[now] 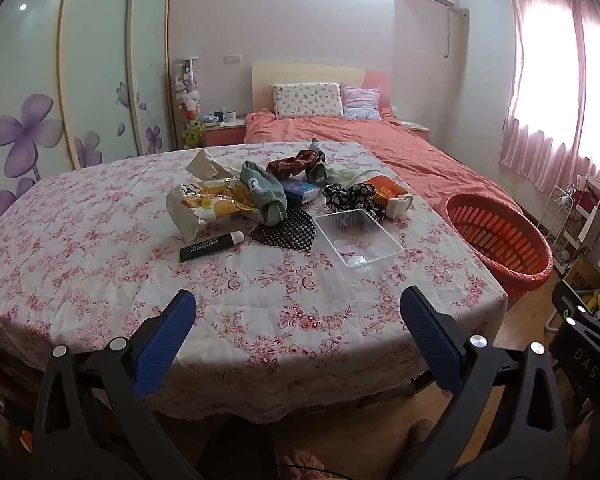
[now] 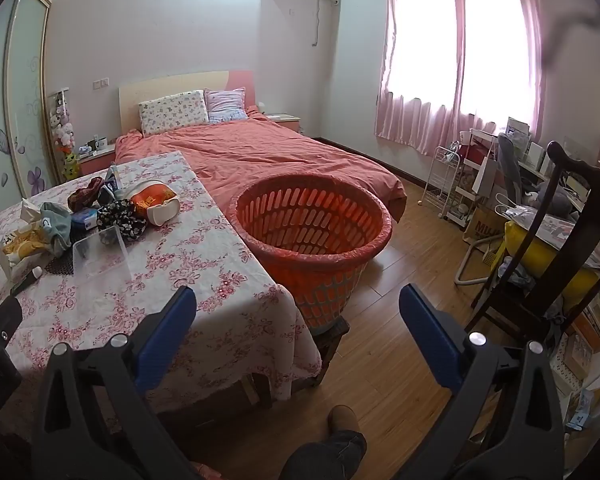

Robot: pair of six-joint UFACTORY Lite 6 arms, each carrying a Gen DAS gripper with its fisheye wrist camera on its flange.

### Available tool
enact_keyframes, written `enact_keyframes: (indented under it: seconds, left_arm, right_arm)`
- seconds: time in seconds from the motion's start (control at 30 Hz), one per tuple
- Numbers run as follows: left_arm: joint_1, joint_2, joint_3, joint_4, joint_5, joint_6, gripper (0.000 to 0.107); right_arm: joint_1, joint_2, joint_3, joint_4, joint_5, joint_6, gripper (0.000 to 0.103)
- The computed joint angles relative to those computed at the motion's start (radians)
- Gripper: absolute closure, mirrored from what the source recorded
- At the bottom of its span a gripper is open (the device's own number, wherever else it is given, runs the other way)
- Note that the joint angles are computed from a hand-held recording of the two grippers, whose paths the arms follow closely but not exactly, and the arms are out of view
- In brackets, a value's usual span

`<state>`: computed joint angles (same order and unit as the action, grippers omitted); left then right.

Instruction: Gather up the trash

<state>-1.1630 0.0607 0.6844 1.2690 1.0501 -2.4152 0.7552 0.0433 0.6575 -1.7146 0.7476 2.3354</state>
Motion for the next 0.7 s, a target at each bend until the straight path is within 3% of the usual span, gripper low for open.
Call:
enact_keyframes:
  seconds: [0.7]
  left_arm:
    - [0.000,-0.001,-0.001,0.002,-0.001,-0.004,0.006]
  right_arm:
    - [0.008,0.004,0.000,0.002,0.006,0.006,0.004]
